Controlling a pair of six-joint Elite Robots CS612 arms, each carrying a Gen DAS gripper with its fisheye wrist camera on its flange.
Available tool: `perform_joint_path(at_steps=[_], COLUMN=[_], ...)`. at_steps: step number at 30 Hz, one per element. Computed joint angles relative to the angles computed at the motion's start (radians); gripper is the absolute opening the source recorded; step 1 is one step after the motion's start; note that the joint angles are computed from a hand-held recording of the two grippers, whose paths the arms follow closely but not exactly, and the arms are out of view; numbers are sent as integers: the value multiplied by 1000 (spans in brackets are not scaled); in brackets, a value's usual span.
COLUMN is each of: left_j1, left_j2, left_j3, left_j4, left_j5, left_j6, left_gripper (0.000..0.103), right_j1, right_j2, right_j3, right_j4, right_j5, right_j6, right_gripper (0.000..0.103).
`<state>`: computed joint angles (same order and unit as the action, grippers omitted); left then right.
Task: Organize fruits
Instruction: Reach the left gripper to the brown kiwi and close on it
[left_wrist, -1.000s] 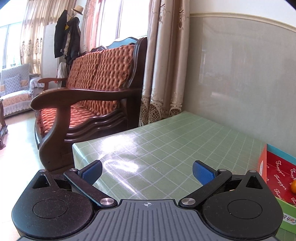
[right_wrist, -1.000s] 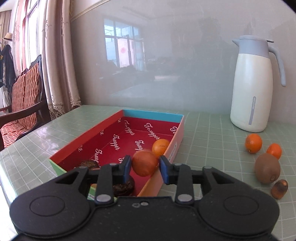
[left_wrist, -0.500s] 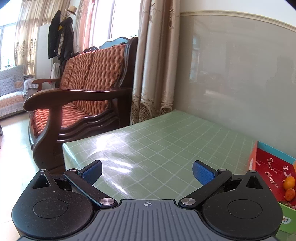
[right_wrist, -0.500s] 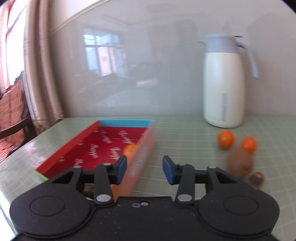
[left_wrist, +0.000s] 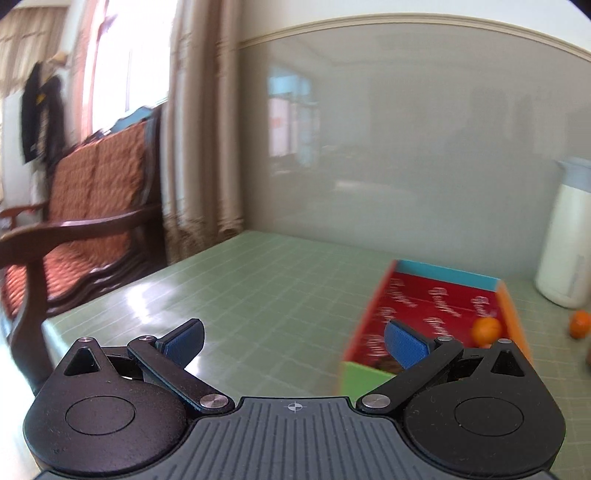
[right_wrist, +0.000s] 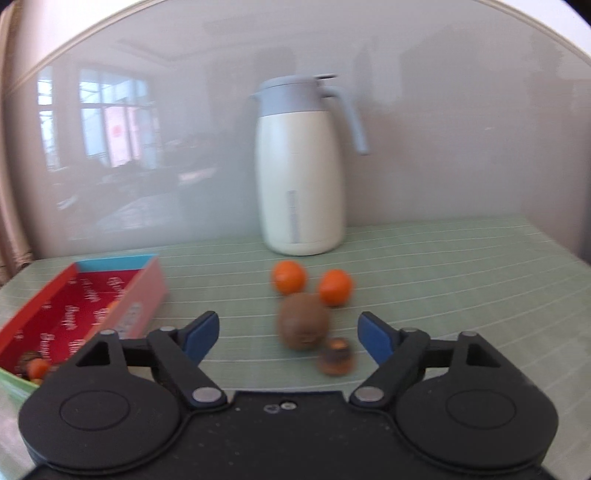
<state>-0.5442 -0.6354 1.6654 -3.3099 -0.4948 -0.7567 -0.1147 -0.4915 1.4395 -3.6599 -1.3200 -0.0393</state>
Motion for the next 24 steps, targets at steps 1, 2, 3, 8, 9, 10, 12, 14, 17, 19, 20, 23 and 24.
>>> perform_joint_path(at_steps=[1,2,3,8,9,10,12,14,17,19,20,23,24], left_j1=[-7,-12,-17,-26,-26,-28,-32,-36,-39,-42,-44,-47,-46], left_j2=[15,29,41,76,81,86,97,110,130,148,156,180,189], left_j3=[-18,-38,-55,-129,-143,-157,-187,-220,-275,-316,-337,-397,-419], left_j4=[-48,-92,-129,-199,-199,-195,-180,-161,-110,-83,-72,-37,-21], left_j5=[-7,-17,-34,-171,-206,-232,-280,-319,-374,-399,-408,-445,-460], left_j6=[69,137,196,343,357,369,394,408,410,418,424,432,429], left_gripper=[103,103,103,103,103,103,103,103,103,103,103,103,103], right_j1=[-6,-12,-17,-39,-43,-47,-57,-67,-80,-89,-94,-105,-108], right_j2=[0,-1,-1,-3,-3,-3,-3,-4,-5,-7,-8,-11,-10], right_j3=[1,2,3,12,14,15,16,22,29,36,38,46,47], right_j4=[-1,-2,-3,-26,-32,-35,-34,-44,-64,-72,-73,-76,-78], right_j5=[-7,-8,-15,-74,-82,-89,-95,-100,-121,-126,-124,-125,-126], right_j6=[9,19,27,56,64,72,85,94,98,108,114,130,133], right_gripper=[85,85,85,86,87,88,88,88,88,88,88,88,88])
